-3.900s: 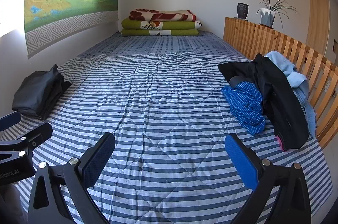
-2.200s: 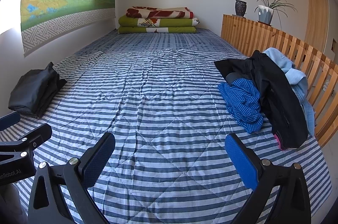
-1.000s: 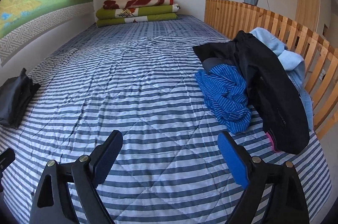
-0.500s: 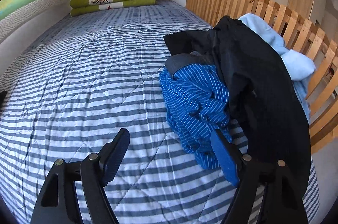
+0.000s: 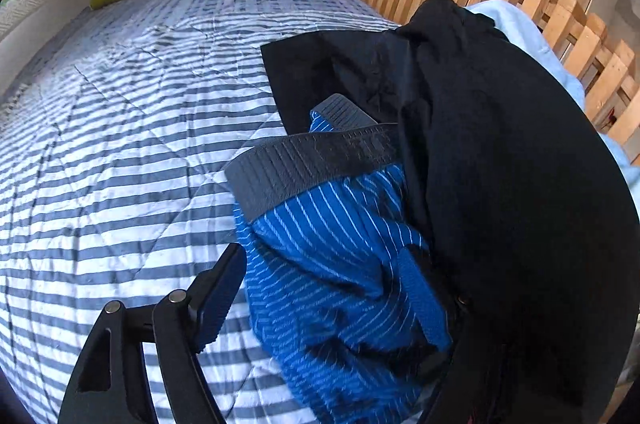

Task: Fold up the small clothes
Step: 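Reach the right tool to the blue striped boxers and grasp the waistband, then lift the boxers with the right tool and carry them onto the open bed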

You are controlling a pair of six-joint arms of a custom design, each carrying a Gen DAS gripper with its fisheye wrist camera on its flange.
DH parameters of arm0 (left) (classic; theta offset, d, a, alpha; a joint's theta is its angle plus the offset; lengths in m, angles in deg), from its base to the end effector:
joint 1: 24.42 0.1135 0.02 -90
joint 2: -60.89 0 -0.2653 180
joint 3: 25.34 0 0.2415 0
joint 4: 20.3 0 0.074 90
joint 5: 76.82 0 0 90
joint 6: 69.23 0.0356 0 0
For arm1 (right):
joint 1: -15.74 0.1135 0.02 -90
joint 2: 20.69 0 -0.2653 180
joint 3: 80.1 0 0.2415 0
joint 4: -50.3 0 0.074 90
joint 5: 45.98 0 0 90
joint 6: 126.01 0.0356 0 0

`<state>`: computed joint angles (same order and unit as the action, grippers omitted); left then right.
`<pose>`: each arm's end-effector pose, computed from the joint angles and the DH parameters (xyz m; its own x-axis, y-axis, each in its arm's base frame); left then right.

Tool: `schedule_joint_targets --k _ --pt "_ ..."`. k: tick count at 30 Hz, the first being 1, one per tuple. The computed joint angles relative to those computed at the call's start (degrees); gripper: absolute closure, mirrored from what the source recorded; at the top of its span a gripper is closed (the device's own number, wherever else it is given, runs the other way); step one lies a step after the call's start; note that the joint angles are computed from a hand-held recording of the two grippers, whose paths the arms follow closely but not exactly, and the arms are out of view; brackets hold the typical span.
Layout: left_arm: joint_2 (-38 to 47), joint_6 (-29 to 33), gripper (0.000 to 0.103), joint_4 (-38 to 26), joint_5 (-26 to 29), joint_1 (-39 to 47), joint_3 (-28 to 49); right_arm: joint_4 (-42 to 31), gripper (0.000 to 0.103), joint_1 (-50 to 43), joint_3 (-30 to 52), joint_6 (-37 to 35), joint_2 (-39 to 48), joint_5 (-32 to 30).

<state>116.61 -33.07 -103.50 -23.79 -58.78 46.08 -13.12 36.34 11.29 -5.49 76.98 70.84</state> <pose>0.1295 -0.0626 0.3034 -0.6607 -0.3297 -0.6744 -0.4618 0.8868 0.0189 0.3166 0.1018 0.2508 -0.8413 0.1679 -0.5138 0.3016 0.9347 -0.1883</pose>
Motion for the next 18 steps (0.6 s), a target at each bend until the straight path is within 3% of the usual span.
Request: schedule_joint_targets --k 2,5,12,18 --pt "-1.2 0.8 0.000 -0.2 0.4 1.4 -0.3 -2.2 0.065 -0.4 2.1 -0.3 2.4 0.6" --pt "-3.2 1.5 0.000 -1.2 0.5 2.8 -0.1 -3.8 0.087 -0.5 3.0 -0.9 3.0 0.4" --pt "-7.5 2.4 0.000 -4.8 0.2 4.8 2.3 -6.5 0.093 6.2 2.9 1.4 -4.2 -2.2" --pt "-11.9 4.6 0.000 -8.2 0.9 8.3 5.0 -12.2 0.093 22.3 11.5 5.6 -6.0 -4.5"
